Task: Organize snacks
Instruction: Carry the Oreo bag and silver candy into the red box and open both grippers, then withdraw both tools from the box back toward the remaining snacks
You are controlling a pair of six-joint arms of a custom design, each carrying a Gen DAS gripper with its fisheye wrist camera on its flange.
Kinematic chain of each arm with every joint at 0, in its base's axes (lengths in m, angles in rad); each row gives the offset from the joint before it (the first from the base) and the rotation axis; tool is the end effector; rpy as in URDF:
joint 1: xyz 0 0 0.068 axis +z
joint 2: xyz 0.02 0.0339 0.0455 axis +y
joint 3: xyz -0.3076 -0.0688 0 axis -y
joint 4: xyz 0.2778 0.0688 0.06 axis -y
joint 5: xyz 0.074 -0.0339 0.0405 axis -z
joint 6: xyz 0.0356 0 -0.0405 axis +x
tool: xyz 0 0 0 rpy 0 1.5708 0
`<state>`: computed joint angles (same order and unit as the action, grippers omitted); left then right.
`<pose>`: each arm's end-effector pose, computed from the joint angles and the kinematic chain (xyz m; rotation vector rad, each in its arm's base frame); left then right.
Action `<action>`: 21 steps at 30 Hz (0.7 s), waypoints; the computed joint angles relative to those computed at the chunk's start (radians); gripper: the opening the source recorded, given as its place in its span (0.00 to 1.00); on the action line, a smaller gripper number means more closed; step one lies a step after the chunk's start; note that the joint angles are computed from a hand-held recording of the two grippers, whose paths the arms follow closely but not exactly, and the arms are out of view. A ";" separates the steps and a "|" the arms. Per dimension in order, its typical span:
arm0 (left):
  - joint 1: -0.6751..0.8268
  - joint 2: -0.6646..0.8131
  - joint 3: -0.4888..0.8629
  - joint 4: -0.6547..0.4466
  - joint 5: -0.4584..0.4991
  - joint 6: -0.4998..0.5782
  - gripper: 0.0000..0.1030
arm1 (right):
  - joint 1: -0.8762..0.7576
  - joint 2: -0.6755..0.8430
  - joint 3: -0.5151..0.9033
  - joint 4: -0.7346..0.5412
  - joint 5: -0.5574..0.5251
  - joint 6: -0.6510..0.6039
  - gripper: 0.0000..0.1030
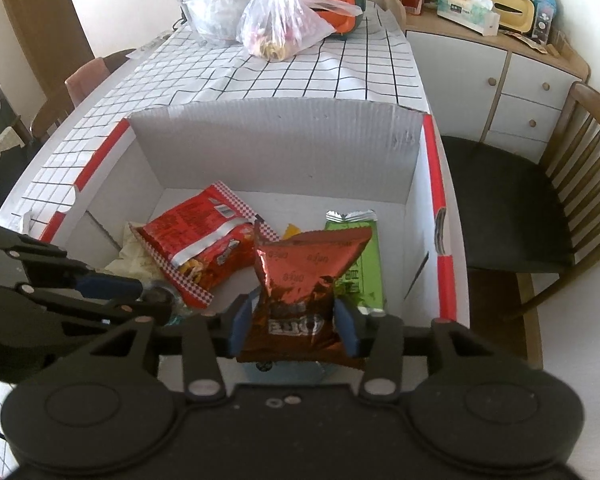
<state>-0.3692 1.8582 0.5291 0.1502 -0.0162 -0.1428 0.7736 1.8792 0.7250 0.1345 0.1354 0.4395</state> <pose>0.2556 -0.0983 0.0518 0.3069 2.7389 -0.1169 0.2451 0.2326 0.0837 -0.3832 2.5725 0.2742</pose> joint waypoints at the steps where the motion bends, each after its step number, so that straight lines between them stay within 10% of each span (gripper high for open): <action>1: 0.005 -0.010 -0.007 0.003 0.004 -0.001 0.33 | 0.002 -0.009 -0.006 0.001 0.002 0.003 0.45; 4: 0.019 -0.049 -0.041 0.023 0.016 -0.004 0.47 | 0.008 -0.037 -0.025 0.004 0.008 0.010 0.47; 21: 0.119 -0.408 -0.205 -0.008 0.100 0.040 0.54 | 0.107 -0.262 -0.097 -0.023 0.077 0.075 0.63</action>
